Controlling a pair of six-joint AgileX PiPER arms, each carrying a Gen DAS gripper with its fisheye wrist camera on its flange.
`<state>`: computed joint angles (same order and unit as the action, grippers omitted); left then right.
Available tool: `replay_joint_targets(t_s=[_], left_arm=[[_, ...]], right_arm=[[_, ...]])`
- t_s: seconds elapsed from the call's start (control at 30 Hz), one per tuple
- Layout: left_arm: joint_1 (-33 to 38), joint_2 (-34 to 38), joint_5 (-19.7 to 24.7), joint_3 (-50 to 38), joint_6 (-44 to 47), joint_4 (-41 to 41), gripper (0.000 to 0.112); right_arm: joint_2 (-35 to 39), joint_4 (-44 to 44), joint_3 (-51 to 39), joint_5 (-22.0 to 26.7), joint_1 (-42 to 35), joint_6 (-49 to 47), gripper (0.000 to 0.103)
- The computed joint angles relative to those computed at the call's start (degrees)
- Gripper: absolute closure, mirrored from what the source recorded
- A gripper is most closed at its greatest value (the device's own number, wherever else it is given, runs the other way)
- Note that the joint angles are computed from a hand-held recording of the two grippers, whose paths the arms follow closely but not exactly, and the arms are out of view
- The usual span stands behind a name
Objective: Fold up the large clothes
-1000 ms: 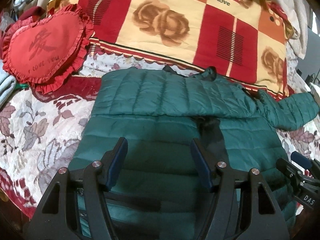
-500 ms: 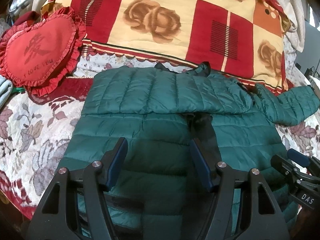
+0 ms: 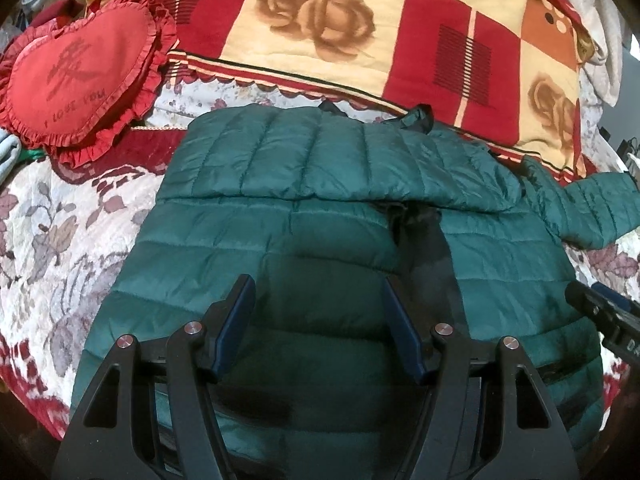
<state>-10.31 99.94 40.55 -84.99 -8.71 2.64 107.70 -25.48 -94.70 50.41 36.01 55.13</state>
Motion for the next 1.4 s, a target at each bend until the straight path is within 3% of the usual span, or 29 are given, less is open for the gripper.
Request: replay_joint_targets(t_s=[0.2, 0.57, 0.8, 0.93, 1.0, 1.17, 1.4], left_arm=[[0.8, 1.3, 0.9, -0.6, 2.2, -3.9, 0.047], [0.6, 2.0, -0.4, 1.2, 2.6, -3.7, 0.047], [1.2, 2.2, -0.8, 1.6, 4.1, -5.6, 0.046], [1.1, 2.1, -0.9, 1.8, 4.4, -5.4, 0.044], [1.0, 2.1, -1.0, 1.8, 4.3, -5.1, 0.044], [1.1, 2.1, -1.0, 1.8, 5.0, -5.9, 0.044], [0.6, 2.3, -1.1, 1.8, 4.9, -4.9, 0.04]], right_arm=[[0.7, -1.0, -1.6, 2.5, -0.9, -2.2, 0.029], [2.8, -1.7, -4.9, 6.0, -2.6, -6.5, 0.029], [-0.3, -2.2, -2.7, 7.2, -8.4, -7.1, 0.029], [-3.7, -4.3, -1.3, 7.6, -15.0, -5.8, 0.029], [-4.3, -5.0, -1.8, 8.6, -19.2, -5.5, 0.02], [-2.3, -4.3, -6.5, 12.6, -29.0, -7.1, 0.017], [2.4, -1.7, -12.7, 13.0, -38.2, -6.2, 0.017]])
